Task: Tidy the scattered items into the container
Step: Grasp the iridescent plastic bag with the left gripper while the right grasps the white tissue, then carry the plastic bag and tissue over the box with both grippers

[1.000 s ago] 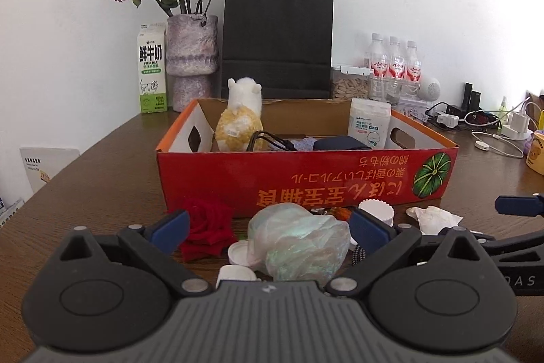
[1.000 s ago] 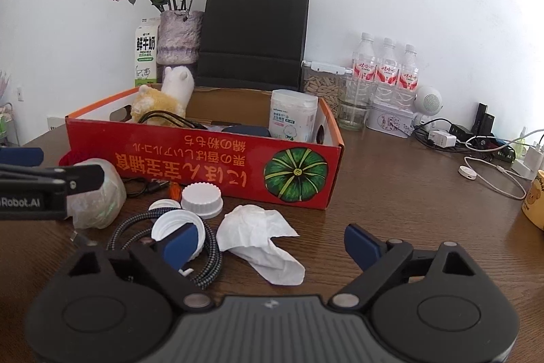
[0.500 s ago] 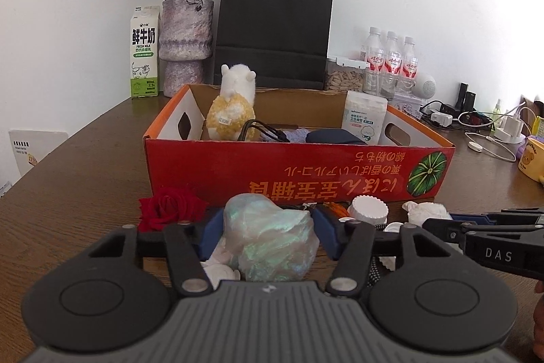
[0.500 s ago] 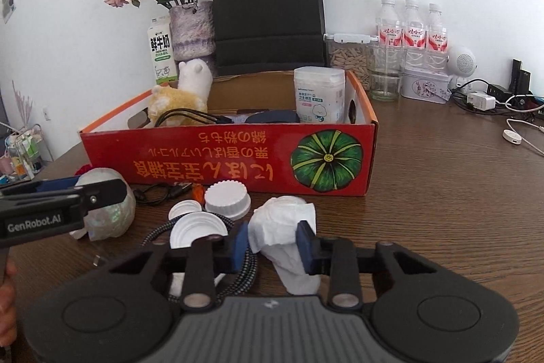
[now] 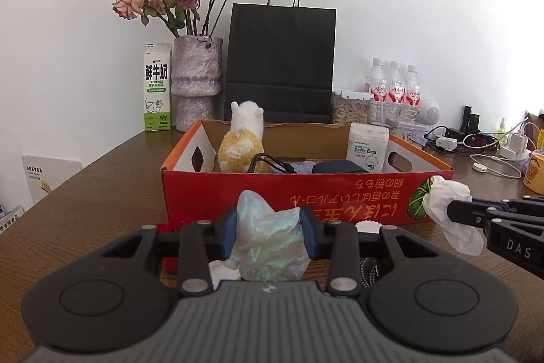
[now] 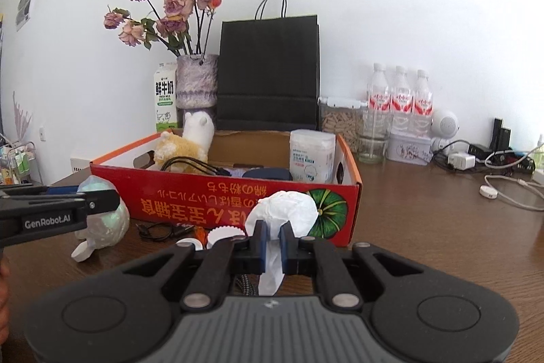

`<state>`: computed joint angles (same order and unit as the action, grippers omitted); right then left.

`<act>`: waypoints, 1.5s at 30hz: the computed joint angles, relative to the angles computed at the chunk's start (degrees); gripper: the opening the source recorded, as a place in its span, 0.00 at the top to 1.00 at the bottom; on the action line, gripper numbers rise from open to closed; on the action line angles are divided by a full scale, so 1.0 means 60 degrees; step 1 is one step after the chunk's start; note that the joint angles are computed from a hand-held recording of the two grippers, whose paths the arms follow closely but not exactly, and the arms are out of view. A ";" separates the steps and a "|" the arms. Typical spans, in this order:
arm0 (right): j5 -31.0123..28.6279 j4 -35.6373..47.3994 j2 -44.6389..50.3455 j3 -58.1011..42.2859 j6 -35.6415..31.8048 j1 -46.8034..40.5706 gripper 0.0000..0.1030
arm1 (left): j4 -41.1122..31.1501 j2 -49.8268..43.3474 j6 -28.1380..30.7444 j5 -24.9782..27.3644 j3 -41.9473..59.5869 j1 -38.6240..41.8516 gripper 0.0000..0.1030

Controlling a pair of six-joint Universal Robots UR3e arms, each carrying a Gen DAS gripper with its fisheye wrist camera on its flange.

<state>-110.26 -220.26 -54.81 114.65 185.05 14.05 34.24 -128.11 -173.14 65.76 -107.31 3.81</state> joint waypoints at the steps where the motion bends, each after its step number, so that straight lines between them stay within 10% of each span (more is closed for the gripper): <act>1: -0.0149 -0.0186 0.0114 -0.0084 -0.0168 0.0088 0.93 | -0.0089 0.0037 0.0024 0.0107 0.0027 -0.0060 0.62; 22: 0.1128 0.1597 0.1877 -0.4867 -0.0253 -0.0807 0.93 | -0.2673 -0.1897 -0.1336 0.1098 0.6019 -0.1245 0.63; 40: 0.1572 0.1909 0.2144 -0.4918 0.0136 -0.1473 0.93 | -0.4387 -0.3464 -0.1403 0.1240 0.8585 -0.1242 0.59; 43: 0.1324 0.1841 0.2099 -0.4808 0.0354 -0.1437 0.81 | -0.4027 -0.3455 -0.1227 0.1608 0.8403 -0.1360 0.24; 45: 0.1054 0.1602 0.2030 -0.4660 0.0467 -0.1376 0.18 | -0.3283 -0.3354 -0.1239 0.1730 0.7968 -0.1374 0.04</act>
